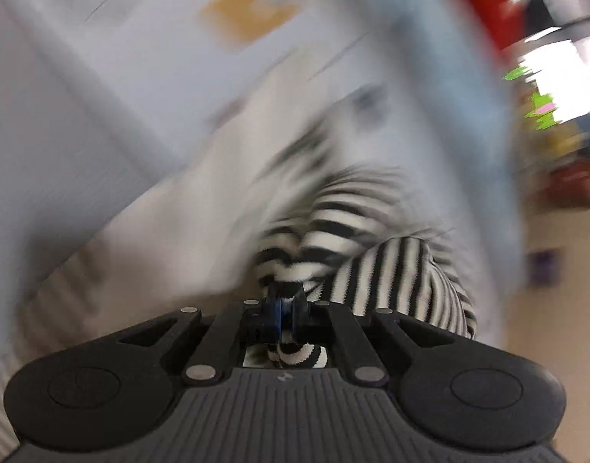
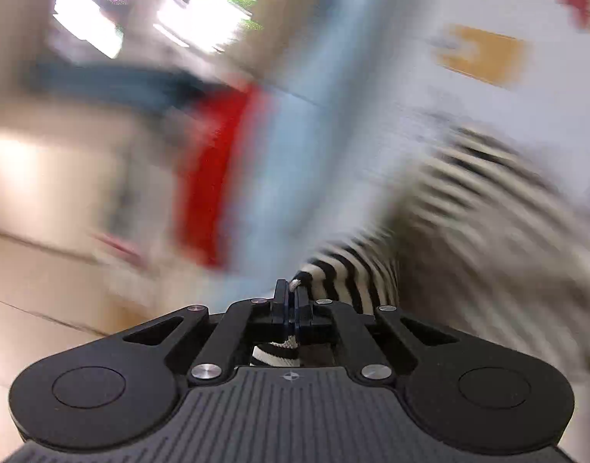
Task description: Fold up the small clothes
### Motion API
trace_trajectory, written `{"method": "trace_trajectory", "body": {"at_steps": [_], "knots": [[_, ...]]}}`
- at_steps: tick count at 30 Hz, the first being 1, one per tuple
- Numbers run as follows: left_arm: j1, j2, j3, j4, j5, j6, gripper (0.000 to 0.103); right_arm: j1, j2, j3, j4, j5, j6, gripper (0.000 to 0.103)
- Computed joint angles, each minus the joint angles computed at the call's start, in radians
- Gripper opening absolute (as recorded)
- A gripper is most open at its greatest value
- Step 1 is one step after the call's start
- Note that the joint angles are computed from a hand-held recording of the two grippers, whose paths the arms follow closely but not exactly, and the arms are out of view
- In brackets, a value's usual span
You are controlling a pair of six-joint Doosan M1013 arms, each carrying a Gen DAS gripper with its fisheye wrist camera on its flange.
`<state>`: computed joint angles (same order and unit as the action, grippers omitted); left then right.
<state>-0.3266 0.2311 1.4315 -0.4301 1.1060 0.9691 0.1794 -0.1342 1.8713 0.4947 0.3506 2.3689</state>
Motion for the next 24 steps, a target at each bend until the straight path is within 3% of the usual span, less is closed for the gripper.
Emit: {"method": "trace_trajectory", "body": {"at_steps": [1, 3, 4, 6, 9, 10, 12, 14, 16, 18, 20, 24], "knots": [[0.009, 0.005, 0.001, -0.025, 0.024, -0.019, 0.005, 0.007, 0.023, -0.028, -0.131, 0.131, 0.079, 0.002], [0.015, 0.000, 0.011, -0.062, 0.005, 0.000, 0.006, 0.024, 0.057, -0.086, -0.287, 0.374, 0.165, 0.002], [0.010, 0.000, 0.000, -0.042, 0.004, 0.022, 0.006, 0.028, 0.062, -0.100, -0.318, 0.434, 0.200, 0.002], [0.006, -0.001, -0.007, -0.034, -0.001, 0.051, 0.010, 0.017, 0.052, -0.091, -0.305, 0.417, 0.225, 0.002], [0.002, 0.012, -0.021, -0.050, 0.030, 0.082, 0.044, 0.049, 0.049, -0.117, -0.491, 0.455, 0.327, 0.002], [-0.002, 0.007, -0.014, -0.042, 0.018, 0.075, 0.049, 0.065, 0.051, -0.125, -0.551, 0.479, 0.371, 0.002], [-0.006, 0.004, -0.014, -0.028, 0.010, 0.073, 0.049, 0.078, 0.052, -0.137, -0.627, 0.524, 0.431, 0.002], [-0.019, 0.008, -0.024, -0.003, -0.005, 0.057, 0.049, 0.103, 0.037, -0.126, -0.730, 0.500, 0.484, 0.002], [-0.024, 0.009, -0.028, 0.007, -0.012, 0.057, 0.049, 0.116, 0.029, -0.115, -0.769, 0.393, 0.468, 0.006], [-0.022, 0.009, -0.029, 0.010, -0.008, 0.064, 0.049, 0.113, 0.028, -0.107, -0.655, 0.265, 0.286, 0.015], [-0.024, 0.010, -0.029, 0.016, -0.003, 0.060, 0.049, 0.114, 0.044, -0.115, -0.494, 0.218, 0.083, 0.057], [-0.028, 0.014, -0.033, 0.037, -0.003, 0.035, 0.049, 0.143, 0.103, -0.164, -0.317, 0.259, -0.205, 0.059]]}}
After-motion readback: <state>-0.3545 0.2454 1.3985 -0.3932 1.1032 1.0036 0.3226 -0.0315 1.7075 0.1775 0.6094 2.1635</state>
